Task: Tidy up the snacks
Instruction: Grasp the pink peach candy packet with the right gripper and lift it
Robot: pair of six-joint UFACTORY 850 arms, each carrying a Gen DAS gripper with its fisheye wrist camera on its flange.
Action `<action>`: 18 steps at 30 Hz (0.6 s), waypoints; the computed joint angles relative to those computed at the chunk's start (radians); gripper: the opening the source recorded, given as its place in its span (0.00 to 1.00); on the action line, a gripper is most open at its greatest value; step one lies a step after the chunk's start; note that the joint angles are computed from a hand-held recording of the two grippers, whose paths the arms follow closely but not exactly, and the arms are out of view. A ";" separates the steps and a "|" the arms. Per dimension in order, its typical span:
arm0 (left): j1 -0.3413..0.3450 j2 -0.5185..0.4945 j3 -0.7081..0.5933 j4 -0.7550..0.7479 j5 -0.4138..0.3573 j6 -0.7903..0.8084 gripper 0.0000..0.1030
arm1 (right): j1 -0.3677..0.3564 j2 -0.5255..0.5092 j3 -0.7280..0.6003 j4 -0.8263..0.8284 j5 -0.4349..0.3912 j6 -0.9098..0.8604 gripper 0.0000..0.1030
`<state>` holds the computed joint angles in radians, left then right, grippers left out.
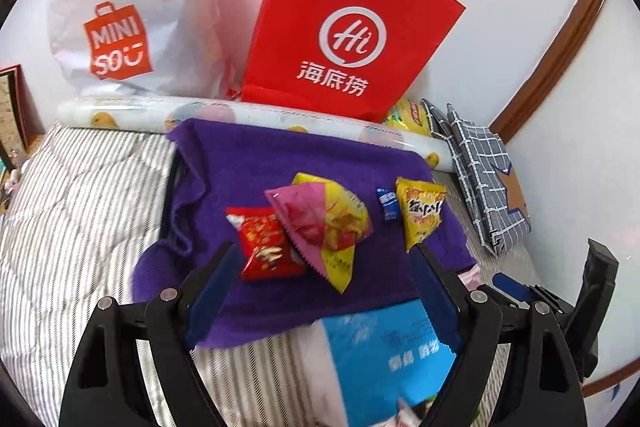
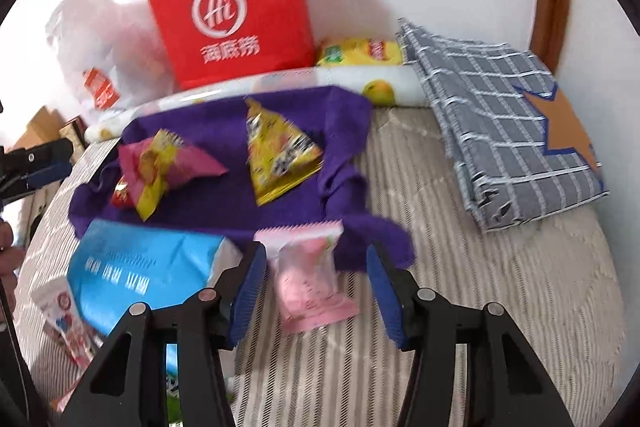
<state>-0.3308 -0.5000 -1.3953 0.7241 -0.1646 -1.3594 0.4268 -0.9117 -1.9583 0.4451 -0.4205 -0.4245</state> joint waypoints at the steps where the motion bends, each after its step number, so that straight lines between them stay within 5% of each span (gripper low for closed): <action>1: 0.000 0.010 0.014 0.009 0.000 -0.015 0.82 | 0.000 -0.009 -0.011 -0.012 -0.011 0.016 0.49; 8: -0.003 0.067 0.097 0.096 -0.025 -0.127 0.82 | -0.010 -0.104 -0.138 0.044 -0.156 -0.017 0.47; 11: -0.004 0.093 0.131 0.134 -0.038 -0.176 0.82 | -0.012 -0.100 -0.123 0.090 -0.143 -0.045 0.29; 18: -0.020 0.149 0.209 0.165 -0.062 -0.220 0.82 | -0.009 0.030 0.057 0.118 -0.026 -0.083 0.28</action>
<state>-0.3508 -0.3515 -1.1862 0.8889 -0.2264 -1.5791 0.4182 -0.8813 -1.9010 0.5635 -0.4468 -0.5071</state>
